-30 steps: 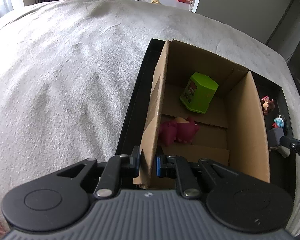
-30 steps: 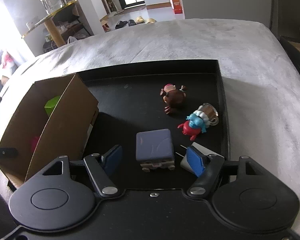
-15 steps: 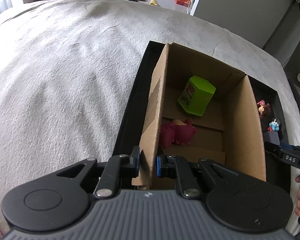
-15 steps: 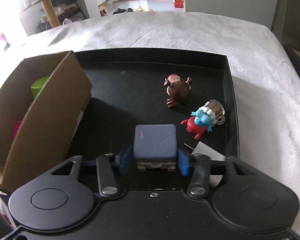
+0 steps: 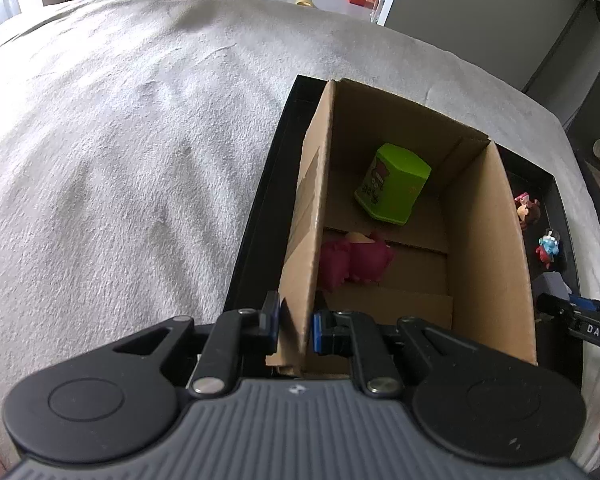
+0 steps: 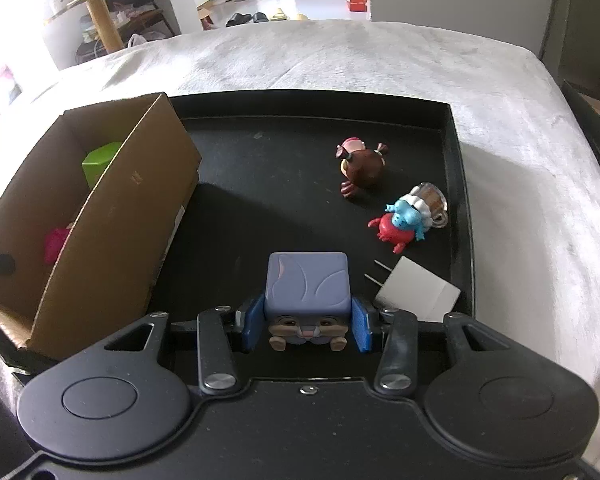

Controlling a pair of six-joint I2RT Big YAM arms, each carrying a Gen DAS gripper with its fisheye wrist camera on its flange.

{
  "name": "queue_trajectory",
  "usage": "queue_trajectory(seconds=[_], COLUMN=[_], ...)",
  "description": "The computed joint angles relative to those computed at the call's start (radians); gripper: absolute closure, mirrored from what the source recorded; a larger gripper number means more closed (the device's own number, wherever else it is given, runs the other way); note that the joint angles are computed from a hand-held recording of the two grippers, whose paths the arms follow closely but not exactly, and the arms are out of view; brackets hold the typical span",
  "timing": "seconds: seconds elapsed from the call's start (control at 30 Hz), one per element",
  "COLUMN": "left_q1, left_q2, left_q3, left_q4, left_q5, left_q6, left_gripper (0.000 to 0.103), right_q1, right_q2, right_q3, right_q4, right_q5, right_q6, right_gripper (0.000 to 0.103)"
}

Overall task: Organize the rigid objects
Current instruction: 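Move the right gripper to the lavender cube toy and close on it, then carry the lavender cube with the right gripper over the box and lower it in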

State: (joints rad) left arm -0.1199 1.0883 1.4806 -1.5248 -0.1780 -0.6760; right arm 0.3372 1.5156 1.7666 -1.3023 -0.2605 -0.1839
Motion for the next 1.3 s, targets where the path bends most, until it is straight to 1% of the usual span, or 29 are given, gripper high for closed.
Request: queue_trajectory(seconds=[0.1,0.3,0.73,0.9,1.3], left_q1=[-0.002,-0.009,0.000,0.011,0.026], left_q2=[-0.002,-0.009,-0.023,-0.030,-0.050], left_q3=[0.000,-0.006,-0.020,-0.029,-0.054], left_q4=[0.002,0.003,0.028,0.036,0.064], left_q5=[-0.001,-0.008,0.003,0.016,0.036], left_q6=[0.004,0.010,0.010,0.005,0.022], left_gripper=[0.089,0.089,0.089,0.089,0.089], right_q1=[0.003,0.008,0.012,0.026,0.076], right_q2=[-0.012,-0.017,0.025,0.033,0.070], right_q3=[-0.001,0.030,0.181,0.216,0.309], right_q4=[-0.008,-0.022,-0.075,-0.097,-0.143], right_q5=[0.013,0.016,0.046,0.059,0.102], right_q6=[0.001,-0.028,-0.020,-0.019,-0.003], right_gripper=[0.060,0.060,0.060,0.060,0.060])
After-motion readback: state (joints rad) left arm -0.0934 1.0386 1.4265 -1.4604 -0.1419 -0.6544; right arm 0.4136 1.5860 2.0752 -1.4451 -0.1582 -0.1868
